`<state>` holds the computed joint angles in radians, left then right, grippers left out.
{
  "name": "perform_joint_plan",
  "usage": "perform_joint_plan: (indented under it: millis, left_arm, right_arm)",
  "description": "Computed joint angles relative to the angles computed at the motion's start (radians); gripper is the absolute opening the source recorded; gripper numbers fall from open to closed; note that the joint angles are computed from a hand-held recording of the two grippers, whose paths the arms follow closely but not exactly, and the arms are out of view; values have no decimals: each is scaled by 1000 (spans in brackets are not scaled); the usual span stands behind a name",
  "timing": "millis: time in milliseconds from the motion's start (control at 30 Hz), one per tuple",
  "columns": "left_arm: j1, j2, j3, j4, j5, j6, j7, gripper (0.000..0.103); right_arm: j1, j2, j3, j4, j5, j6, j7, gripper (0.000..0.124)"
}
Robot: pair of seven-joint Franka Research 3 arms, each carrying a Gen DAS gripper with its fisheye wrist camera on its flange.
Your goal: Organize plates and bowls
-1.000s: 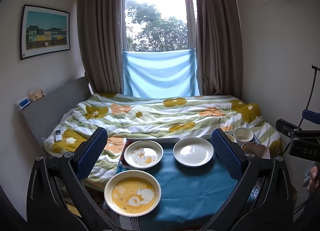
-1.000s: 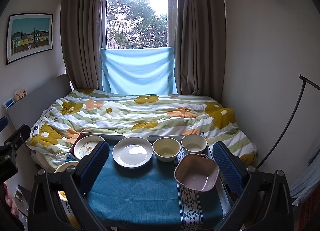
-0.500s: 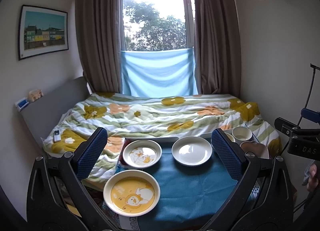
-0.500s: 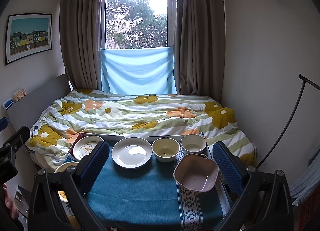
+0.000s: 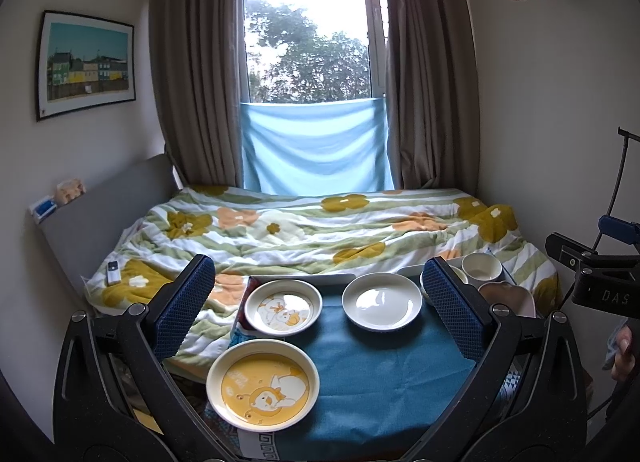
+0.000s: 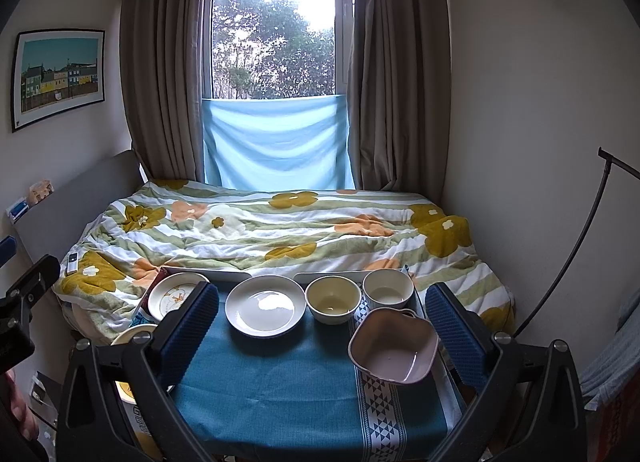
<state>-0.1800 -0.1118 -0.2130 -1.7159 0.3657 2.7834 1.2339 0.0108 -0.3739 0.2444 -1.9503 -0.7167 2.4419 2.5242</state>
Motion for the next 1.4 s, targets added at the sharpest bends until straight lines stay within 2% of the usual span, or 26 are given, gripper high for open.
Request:
perform_joint_plan:
  millis: [167, 267, 467, 633, 700, 833, 900, 1033, 1133, 1267, 1400]
  left_arm:
    - [2, -6, 4, -2, -13, -14, -8, 103]
    - [17, -4, -7, 8, 42, -42, -79, 103]
    - [29, 7, 6, 12, 43, -169, -150, 103]
    - [57, -15, 46, -78, -35, -268, -172, 103]
    - [69, -8, 72, -105, -113, -304, -126, 103]
    - [102, 41, 115, -141, -274, -317, -6, 102]
    - [122, 89, 123, -132, -348, -334, 56, 100]
    - [176, 202, 117, -79, -527, -380, 174, 79]
    - [222, 275, 96, -35, -656, -437, 246, 72]
    - [263, 356, 68, 33, -731, -509, 305, 56]
    - [283, 413, 48, 97, -754, -554, 342, 51]
  right_arm:
    - [10, 9, -12, 9, 20, 5, -25, 103]
    - [16, 23, -25, 17, 40, 16, -58, 103]
    - [74, 98, -97, 37, 215, 81, -266, 103]
    - [138, 222, -154, 67, 435, 135, -505, 103]
    - [164, 277, -165, 92, 528, 145, -588, 103]
    - [208, 413, -177, 171, 709, 161, -762, 103]
    - [227, 498, -177, 242, 755, 135, -816, 101]
    - [255, 675, -172, 417, 848, 41, -888, 89]
    - [272, 796, -177, 559, 880, -65, -909, 75]
    - [295, 950, -188, 756, 891, -190, -898, 66]
    - [298, 1040, -187, 881, 914, -264, -894, 60]
